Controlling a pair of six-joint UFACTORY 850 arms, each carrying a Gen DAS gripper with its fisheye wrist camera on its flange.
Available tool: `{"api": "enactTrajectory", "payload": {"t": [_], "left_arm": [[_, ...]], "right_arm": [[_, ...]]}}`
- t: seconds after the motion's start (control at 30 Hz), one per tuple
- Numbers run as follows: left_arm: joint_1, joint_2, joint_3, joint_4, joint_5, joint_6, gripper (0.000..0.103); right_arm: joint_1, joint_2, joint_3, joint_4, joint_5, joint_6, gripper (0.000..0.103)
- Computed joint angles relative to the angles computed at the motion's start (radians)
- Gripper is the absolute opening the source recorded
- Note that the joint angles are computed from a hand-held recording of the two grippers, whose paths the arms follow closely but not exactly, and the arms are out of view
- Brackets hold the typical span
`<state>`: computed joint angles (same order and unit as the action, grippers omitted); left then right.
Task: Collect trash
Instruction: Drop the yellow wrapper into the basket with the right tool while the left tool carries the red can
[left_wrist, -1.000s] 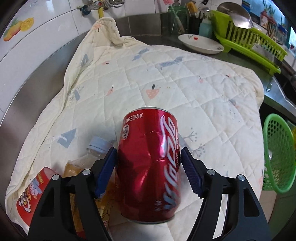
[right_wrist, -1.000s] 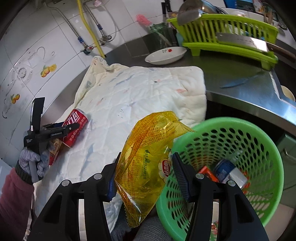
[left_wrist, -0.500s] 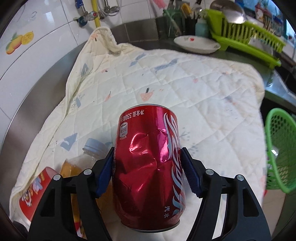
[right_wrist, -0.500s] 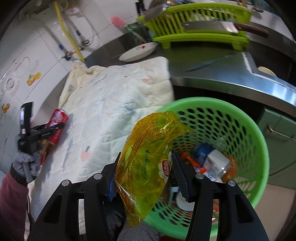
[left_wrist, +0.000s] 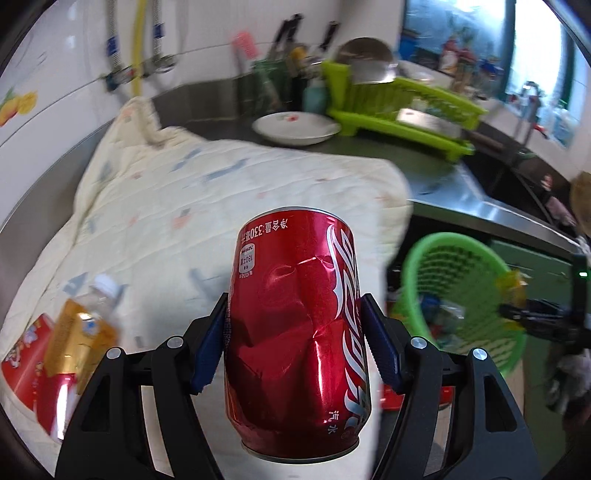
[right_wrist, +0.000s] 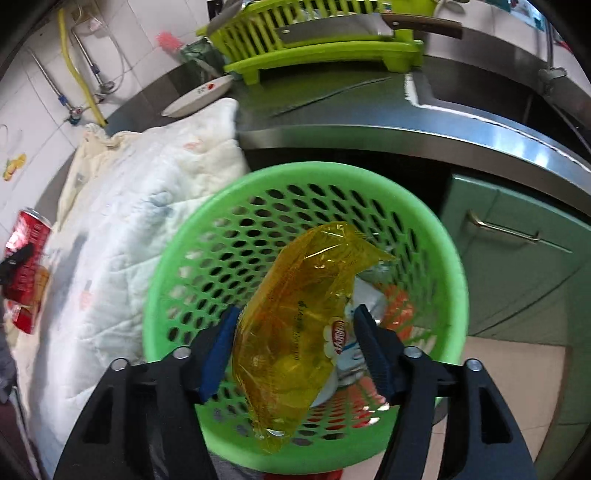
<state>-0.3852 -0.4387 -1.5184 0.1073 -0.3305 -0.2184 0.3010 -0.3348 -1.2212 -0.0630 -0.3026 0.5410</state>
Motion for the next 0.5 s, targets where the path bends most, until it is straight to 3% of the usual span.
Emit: {"api": "enactTrajectory", "payload": {"t": [0.07,0.2,0.33,0.5], "left_arm": [[-0.022,0.000,-0.001,-0.045,0.009,0.042,0.068],[-0.069,-0.028,-0.034,-0.139,0.009,0.126,0.068],[-0.107,-0.070,-0.083,-0.190,-0.010,0.181,0.068],[-0.152,-0.146,-0.165,-0.176,-0.058,0.185,0.068]], "right_arm": [[0.000,0.011,0.019,-0.078,0.004,0.074,0.067],[-0.018,0.038,0.060,0.004,0.040,0.003,0.075],[-0.029,0.072,0.096,0.075,0.072,-0.058,0.075],[-0.034,0.129,0.147,0.153,0.107,-0.146,0.079]]}}
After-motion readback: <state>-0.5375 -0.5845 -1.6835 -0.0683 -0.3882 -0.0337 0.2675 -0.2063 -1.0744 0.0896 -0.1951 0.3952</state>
